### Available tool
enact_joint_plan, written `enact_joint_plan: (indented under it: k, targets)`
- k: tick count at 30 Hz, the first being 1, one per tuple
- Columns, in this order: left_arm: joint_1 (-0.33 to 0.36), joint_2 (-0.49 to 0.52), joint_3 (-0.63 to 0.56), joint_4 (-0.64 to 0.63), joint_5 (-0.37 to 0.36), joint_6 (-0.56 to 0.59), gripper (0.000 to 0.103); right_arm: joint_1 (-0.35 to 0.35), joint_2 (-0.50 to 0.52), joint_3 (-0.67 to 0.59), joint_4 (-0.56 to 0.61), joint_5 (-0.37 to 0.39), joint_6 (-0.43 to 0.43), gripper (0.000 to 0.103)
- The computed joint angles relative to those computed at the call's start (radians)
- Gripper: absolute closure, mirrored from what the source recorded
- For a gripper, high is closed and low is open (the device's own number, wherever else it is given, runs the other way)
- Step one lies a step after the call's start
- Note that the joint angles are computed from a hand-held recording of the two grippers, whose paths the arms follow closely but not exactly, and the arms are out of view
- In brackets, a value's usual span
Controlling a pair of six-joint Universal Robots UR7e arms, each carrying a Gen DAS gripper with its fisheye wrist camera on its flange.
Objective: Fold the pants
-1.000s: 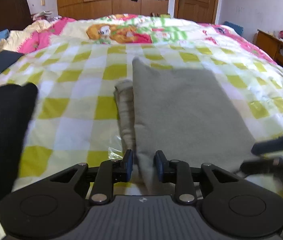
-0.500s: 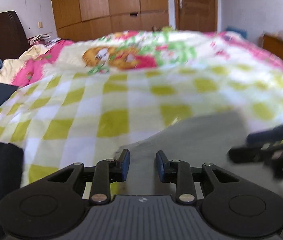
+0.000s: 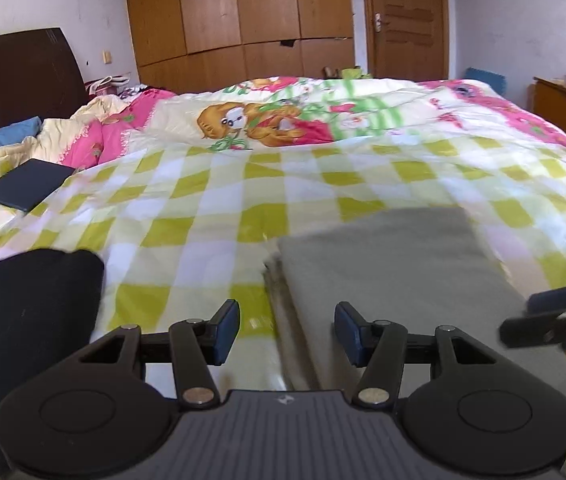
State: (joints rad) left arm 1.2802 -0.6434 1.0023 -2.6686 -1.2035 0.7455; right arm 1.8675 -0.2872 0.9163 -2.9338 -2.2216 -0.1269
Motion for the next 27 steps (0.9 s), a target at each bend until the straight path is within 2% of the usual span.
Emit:
enact_joint_plan:
  k: [3, 7, 9, 12, 15, 19, 22, 25, 27]
  targets:
    - [-0.007, -0.054, 0.113, -0.017, 0.042, 0.034, 0.036, 0.004, 0.002, 0.042, -0.005, -0.044, 0.016, 0.041]
    - [-0.008, -0.064, 0.157, 0.030, 0.117, 0.013, 0.035, 0.012, -0.005, 0.063, -0.026, -0.064, 0.059, 0.041]
    - [-0.016, -0.092, 0.195, 0.002, 0.101, 0.010, 0.036, 0.020, -0.021, 0.092, -0.077, -0.045, 0.057, 0.041]
    - [-0.025, -0.114, 0.220, -0.007, 0.094, 0.005, 0.036, 0.021, -0.018, 0.094, -0.088, -0.057, 0.044, 0.041]
    - [-0.024, -0.108, 0.210, 0.054, 0.134, -0.011, 0.035, 0.009, -0.012, 0.087, -0.013, -0.081, 0.110, 0.040]
    - [-0.025, -0.128, 0.237, 0.038, 0.130, -0.024, 0.036, 0.019, -0.032, 0.127, -0.064, -0.074, 0.126, 0.039]
    - [-0.034, -0.146, 0.265, 0.019, 0.133, -0.008, 0.036, 0.029, -0.038, 0.147, -0.091, -0.086, 0.104, 0.040]
    - [-0.033, -0.145, 0.274, 0.032, 0.152, -0.010, 0.036, 0.027, -0.035, 0.143, -0.034, -0.107, 0.153, 0.039]
    - [-0.033, -0.154, 0.286, 0.024, 0.150, -0.014, 0.036, 0.028, -0.051, 0.176, -0.069, -0.082, 0.174, 0.039]
